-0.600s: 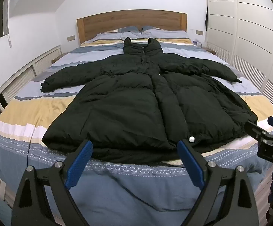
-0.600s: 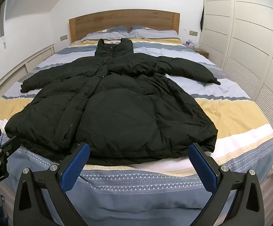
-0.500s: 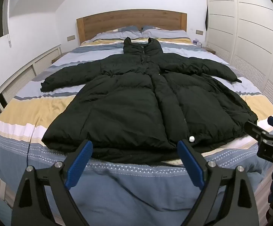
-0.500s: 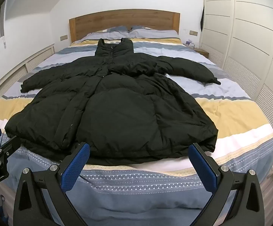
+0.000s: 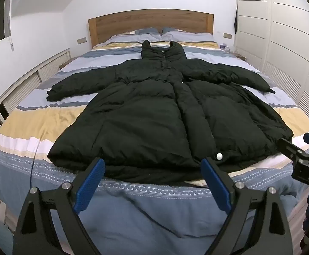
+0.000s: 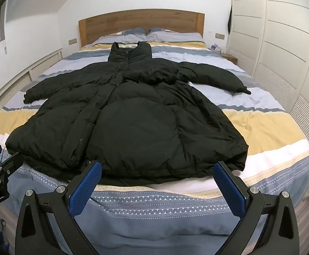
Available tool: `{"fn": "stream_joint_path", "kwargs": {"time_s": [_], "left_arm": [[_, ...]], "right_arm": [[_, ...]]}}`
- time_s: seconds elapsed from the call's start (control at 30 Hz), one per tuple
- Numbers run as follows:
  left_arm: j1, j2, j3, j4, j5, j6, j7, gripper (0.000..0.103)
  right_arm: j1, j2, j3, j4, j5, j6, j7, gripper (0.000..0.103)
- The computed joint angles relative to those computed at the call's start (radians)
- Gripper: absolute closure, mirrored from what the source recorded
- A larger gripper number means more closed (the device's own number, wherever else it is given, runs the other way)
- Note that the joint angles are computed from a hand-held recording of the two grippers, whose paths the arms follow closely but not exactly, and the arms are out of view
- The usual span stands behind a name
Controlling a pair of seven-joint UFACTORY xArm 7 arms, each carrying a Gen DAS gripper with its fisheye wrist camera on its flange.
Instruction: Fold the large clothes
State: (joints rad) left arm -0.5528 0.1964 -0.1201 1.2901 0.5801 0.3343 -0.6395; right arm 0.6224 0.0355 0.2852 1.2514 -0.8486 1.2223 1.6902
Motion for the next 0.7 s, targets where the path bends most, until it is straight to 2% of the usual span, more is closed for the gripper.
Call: {"fn": "stream_joint_path", "kwargs": {"time_s": [0.2, 0.43, 0.7], "left_arm": [[0.007, 0.012, 0.001, 0.005, -0.032, -0.009, 0.030, 0.011], [-0.008, 0.014, 0.020, 0.003, 0.018, -0.021, -0.016, 0.011], [0.002, 0.022, 0.010, 0.016, -0.020, -0.005, -0.001, 0.011]], "right_arm": [[-0.003, -0.006, -0.001, -0.006, 0.003, -0.003, -0.002, 0.001], [-0.005, -0.002, -0.002, -0.006, 0.008, -0.007, 0.001, 0.001], [-0.007, -0.002, -0.003, -0.010, 0.013, -0.010, 0.002, 0.001]]}}
